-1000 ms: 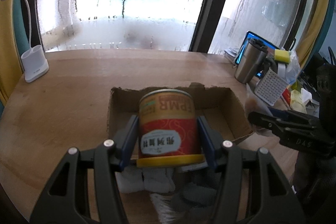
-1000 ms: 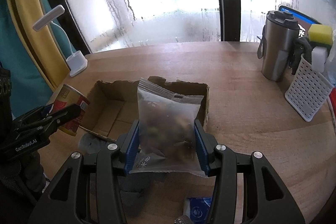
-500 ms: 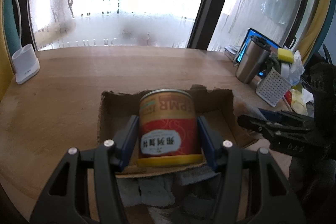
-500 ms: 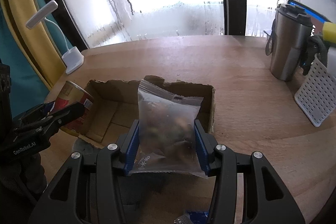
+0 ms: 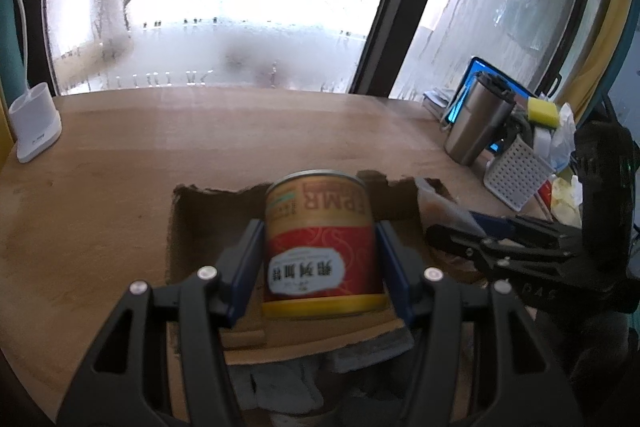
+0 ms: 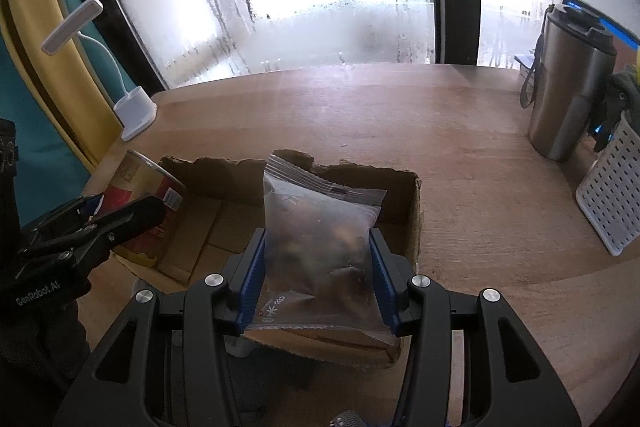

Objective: Organize objects
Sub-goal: 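Carry the tin can and nut bag over the box and release the bag, then lower the red tin can into the box and open the left tool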

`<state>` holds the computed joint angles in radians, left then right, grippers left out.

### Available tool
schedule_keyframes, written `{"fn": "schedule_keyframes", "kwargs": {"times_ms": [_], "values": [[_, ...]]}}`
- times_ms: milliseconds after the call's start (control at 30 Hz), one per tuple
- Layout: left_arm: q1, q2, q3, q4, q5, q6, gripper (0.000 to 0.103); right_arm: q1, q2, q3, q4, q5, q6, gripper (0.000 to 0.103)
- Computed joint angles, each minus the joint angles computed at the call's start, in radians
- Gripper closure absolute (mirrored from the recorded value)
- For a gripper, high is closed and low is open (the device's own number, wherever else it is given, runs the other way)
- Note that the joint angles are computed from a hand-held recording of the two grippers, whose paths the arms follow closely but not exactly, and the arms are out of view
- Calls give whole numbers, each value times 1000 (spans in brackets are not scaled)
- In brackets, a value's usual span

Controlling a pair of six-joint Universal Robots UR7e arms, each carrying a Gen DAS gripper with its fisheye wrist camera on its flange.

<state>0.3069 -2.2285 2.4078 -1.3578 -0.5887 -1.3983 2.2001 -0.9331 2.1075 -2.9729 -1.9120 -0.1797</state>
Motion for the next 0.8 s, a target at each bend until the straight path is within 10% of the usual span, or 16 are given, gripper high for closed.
{"fn": "schedule_keyframes", "kwargs": {"times_ms": [800], "values": [[117,171,28,-301,-49,149,46,-40,-32,45,-78,-11,-2,30]]}}
